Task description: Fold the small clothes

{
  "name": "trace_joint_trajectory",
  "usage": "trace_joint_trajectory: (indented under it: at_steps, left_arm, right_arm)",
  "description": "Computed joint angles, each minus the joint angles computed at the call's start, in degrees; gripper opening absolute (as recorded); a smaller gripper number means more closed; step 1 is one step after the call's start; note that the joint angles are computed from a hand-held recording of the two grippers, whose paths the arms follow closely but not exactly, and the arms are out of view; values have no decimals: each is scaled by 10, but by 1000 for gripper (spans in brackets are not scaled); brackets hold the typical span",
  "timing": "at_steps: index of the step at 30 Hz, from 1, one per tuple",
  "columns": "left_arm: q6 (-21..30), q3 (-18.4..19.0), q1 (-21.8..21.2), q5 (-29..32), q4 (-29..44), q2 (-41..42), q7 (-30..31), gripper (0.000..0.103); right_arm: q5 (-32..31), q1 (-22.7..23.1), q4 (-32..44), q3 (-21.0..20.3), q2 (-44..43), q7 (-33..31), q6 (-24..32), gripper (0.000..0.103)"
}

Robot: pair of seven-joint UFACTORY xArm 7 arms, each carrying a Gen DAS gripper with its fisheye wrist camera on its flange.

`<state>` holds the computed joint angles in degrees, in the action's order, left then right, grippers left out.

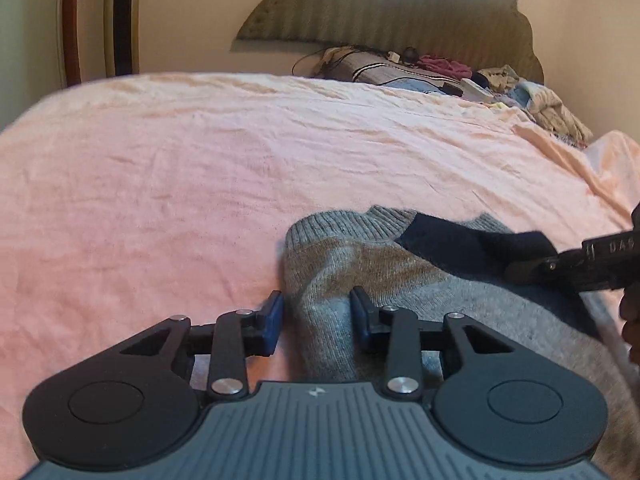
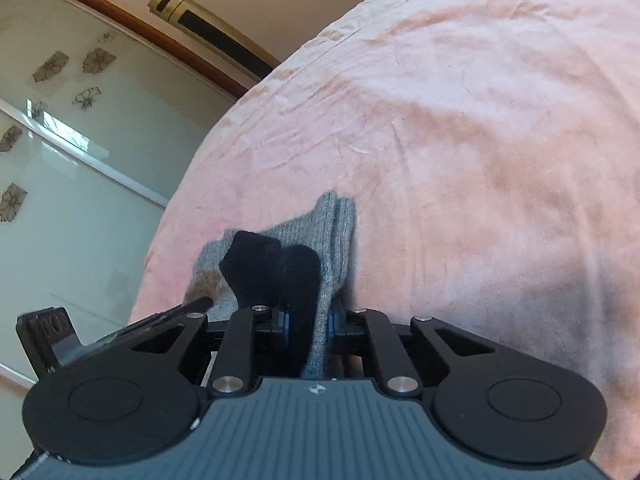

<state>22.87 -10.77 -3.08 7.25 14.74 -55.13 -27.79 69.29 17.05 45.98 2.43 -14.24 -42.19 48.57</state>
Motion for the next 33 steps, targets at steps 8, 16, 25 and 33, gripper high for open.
trace_joint_trajectory:
  at_steps: [8, 16, 25, 33]
  left_arm:
    - [-31, -78, 1, 77, 29, -52, 4, 61]
    - [-13, 0, -30, 5, 70, 100, 44, 60]
    - [135, -28, -176, -34, 0, -146, 47, 61]
    - [170, -72, -186, -15, 12, -182, 11, 64]
  right_arm:
    - [-49, 62, 9, 27, -75, 55, -126, 53]
    - [-56, 79, 22, 32, 4, 96, -155, 28]
    - [-42, 89, -87, -49, -191, 118, 17, 54]
    - [-128, 65, -135, -25, -266, 191, 5, 43]
